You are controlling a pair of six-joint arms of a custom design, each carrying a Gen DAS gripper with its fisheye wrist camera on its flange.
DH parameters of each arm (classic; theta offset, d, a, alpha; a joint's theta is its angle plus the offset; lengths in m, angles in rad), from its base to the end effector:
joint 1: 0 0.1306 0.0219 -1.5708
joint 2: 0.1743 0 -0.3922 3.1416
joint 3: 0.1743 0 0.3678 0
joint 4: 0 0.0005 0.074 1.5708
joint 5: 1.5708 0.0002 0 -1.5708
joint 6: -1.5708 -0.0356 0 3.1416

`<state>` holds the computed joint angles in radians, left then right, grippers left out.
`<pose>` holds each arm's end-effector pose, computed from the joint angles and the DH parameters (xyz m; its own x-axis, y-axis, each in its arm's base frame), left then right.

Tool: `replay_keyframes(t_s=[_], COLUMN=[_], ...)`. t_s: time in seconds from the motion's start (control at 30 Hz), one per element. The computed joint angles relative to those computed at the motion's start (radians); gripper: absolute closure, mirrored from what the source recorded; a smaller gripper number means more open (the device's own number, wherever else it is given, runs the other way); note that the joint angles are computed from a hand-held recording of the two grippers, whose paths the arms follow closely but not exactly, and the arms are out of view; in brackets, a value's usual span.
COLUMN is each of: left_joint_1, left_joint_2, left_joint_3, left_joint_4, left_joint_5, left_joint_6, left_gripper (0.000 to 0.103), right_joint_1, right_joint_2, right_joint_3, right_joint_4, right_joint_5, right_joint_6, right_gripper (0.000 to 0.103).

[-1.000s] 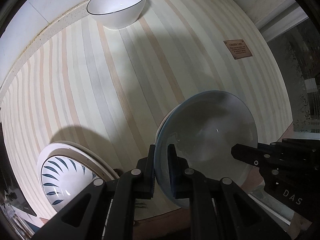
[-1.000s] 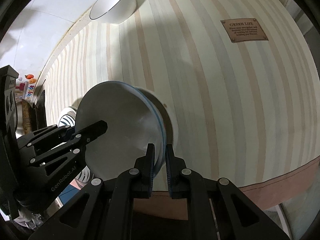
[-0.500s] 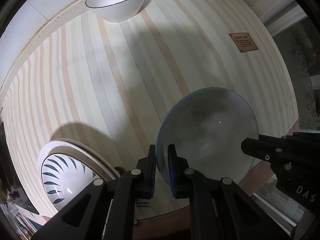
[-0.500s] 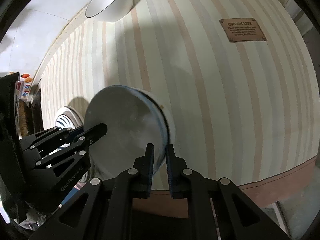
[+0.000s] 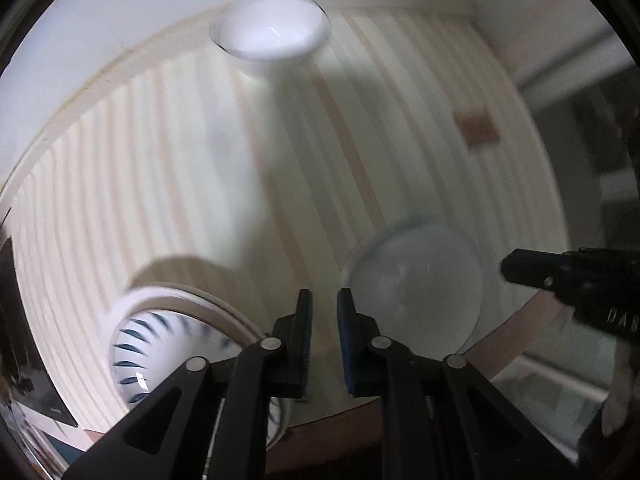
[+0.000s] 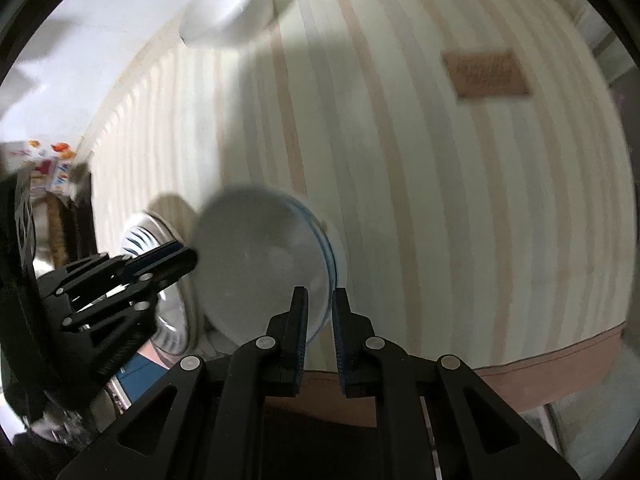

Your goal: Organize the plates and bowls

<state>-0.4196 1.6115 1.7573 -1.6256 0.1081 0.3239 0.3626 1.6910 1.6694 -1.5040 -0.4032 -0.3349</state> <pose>0.4359 -0.1992 0.4582 -0.9939 0.0969 -0.0519 0.1030 0.9860 -0.1308 0.4703 0.1928 0.3913 -0.9948 -0.0541 0.0862 -0.0168 0.9228 0.3850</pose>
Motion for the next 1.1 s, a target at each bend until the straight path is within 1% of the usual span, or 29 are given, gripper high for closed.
replay_keyframes(t_s=[0.03,0.07,0.1,0.13,0.17,0.23,0.27,0.33,0.4,0.5,0.53,0.6,0.67,0.7,0.73,0.77,0.8,0.83,0.9,1.03,1.1], left_joint_1=[0.026,0.048,0.073,0.091,0.109,0.147,0.166,0.188,0.198,0.213,0.214,0.216,0.214,0.213,0.209,0.205,0.200,0.191,0.181,0.172,0.168], left_joint_2=[0.005,0.013,0.030,0.051,0.071,0.124,0.160,0.224,0.273,0.332,0.344,0.390,0.425,0.439,0.450,0.457,0.459,0.460,0.448,0.420,0.391], left_joint_3=[0.030,0.054,0.090,0.122,0.142,0.191,0.222,0.270,0.293,0.328,0.332,0.378,0.410,0.418,0.424,0.432,0.431,0.429,0.409,0.365,0.333], left_joint_4=[0.003,0.010,0.023,0.029,0.040,0.066,0.078,0.081,0.085,0.081,0.081,0.063,0.051,0.056,0.057,0.060,0.067,0.069,0.097,0.121,0.133], left_joint_5=[0.011,0.014,0.010,0.005,0.001,0.016,0.032,0.044,0.053,0.066,0.070,0.068,0.066,0.066,0.057,0.041,0.030,0.001,-0.029,-0.028,-0.029], left_joint_6=[0.007,0.012,0.018,0.021,0.028,0.058,0.073,0.091,0.114,0.134,0.137,0.129,0.136,0.139,0.136,0.132,0.121,0.114,0.104,0.108,0.109], left_gripper=[0.081,0.079,0.079,0.079,0.079,0.079,0.079,0.079,0.079,0.079,0.079,0.079,0.079,0.079,0.079,0.083,0.088,0.090,0.091,0.092,0.092], right_joint_1=[-0.012,-0.026,-0.035,-0.048,-0.054,-0.059,-0.059,-0.053,-0.040,-0.018,-0.014,-0.008,-0.002,0.000,0.001,0.002,0.002,0.003,0.001,0.008,0.011], right_joint_2=[0.004,0.015,0.026,0.045,0.066,0.124,0.163,0.237,0.318,0.449,0.498,0.568,0.643,0.656,0.697,0.729,0.737,0.748,0.713,0.699,0.704], right_joint_3=[0.029,0.067,0.093,0.133,0.168,0.247,0.293,0.377,0.470,0.638,0.704,0.794,0.896,0.907,0.968,1.012,1.017,1.027,0.945,0.923,0.933], right_joint_4=[0.003,0.008,0.017,0.045,0.065,0.101,0.125,0.144,0.156,0.118,0.091,0.054,0.001,-0.006,-0.040,-0.068,-0.071,-0.078,-0.020,-0.021,-0.031], right_joint_5=[-0.005,-0.011,-0.016,-0.029,-0.034,-0.030,-0.035,-0.043,-0.025,0.010,0.015,0.021,0.038,0.043,0.049,0.050,0.048,0.044,0.038,0.067,0.071], right_joint_6=[-0.001,-0.007,-0.012,-0.023,-0.034,-0.057,-0.070,-0.083,-0.098,-0.073,-0.062,-0.056,-0.050,-0.049,-0.044,-0.041,-0.040,-0.037,-0.042,-0.027,-0.025], right_gripper=[0.088,0.083,0.078,0.066,0.057,0.050,0.050,0.050,0.050,0.050,0.050,0.050,0.051,0.052,0.056,0.067,0.075,0.090,0.090,0.090,0.091])
